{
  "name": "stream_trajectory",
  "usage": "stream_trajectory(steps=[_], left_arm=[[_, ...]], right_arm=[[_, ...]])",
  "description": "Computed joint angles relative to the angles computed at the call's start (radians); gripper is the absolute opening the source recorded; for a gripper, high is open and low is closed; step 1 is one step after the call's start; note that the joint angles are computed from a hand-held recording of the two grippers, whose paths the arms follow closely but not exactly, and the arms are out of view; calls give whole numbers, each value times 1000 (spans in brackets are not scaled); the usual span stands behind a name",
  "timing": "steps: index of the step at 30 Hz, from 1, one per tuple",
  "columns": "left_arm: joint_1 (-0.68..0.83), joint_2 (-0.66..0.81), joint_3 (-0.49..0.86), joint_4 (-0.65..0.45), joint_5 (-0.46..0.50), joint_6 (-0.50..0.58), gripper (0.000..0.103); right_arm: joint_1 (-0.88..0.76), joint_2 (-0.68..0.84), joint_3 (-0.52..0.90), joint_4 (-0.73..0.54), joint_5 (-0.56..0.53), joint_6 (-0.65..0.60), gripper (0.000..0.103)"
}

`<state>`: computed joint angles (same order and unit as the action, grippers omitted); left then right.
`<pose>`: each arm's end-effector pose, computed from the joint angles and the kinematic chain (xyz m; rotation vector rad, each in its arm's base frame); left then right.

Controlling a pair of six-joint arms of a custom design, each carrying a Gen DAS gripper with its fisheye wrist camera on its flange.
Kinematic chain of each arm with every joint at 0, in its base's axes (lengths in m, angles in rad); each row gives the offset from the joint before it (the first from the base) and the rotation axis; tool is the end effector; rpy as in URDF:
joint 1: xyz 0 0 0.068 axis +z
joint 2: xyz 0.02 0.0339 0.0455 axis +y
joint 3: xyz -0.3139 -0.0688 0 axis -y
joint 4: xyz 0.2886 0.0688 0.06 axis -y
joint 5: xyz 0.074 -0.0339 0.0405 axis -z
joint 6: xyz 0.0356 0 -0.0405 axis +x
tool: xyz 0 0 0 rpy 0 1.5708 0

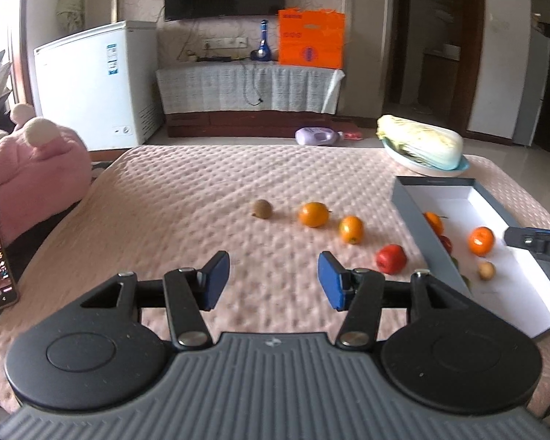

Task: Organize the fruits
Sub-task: 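Withdraw both open tools from the box toward the remaining fruits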

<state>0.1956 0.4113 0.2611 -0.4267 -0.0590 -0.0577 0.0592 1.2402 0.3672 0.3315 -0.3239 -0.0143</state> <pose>0.1158 0.0251 0.1954 -0.3057 2.1282 0.1436 0.2408 0.0256 0.1723 -0.2702 2.0851 0.3685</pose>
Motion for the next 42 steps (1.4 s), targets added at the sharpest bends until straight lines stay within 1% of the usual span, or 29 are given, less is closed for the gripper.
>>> stream_trajectory(steps=[3, 9, 17, 25, 28, 35, 38, 42], left_arm=[[41, 38, 1, 31, 24, 4, 60], [49, 142, 3, 118, 12, -10, 60], [91, 200, 8, 160, 36, -23, 60], [164, 197, 10, 153, 96, 2, 60], [216, 193, 14, 145, 139, 18, 60], [367, 204, 29, 114, 284, 68, 60], [392, 199, 35, 99, 294, 82, 60], [436, 190, 40, 85, 334, 103, 60]], right_arm=[[9, -24, -9, -6, -8, -2, 38], [71, -73, -34, -9, -11, 4, 38], [233, -104, -55, 11, 53, -15, 38], [397, -63, -46, 17, 125, 2, 38], [437, -40, -40, 24, 151, 3, 38], [478, 6, -17, 21, 213, 21, 38], [475, 31, 0, 17, 233, 28, 38], [474, 83, 41, -12, 264, 31, 38]])
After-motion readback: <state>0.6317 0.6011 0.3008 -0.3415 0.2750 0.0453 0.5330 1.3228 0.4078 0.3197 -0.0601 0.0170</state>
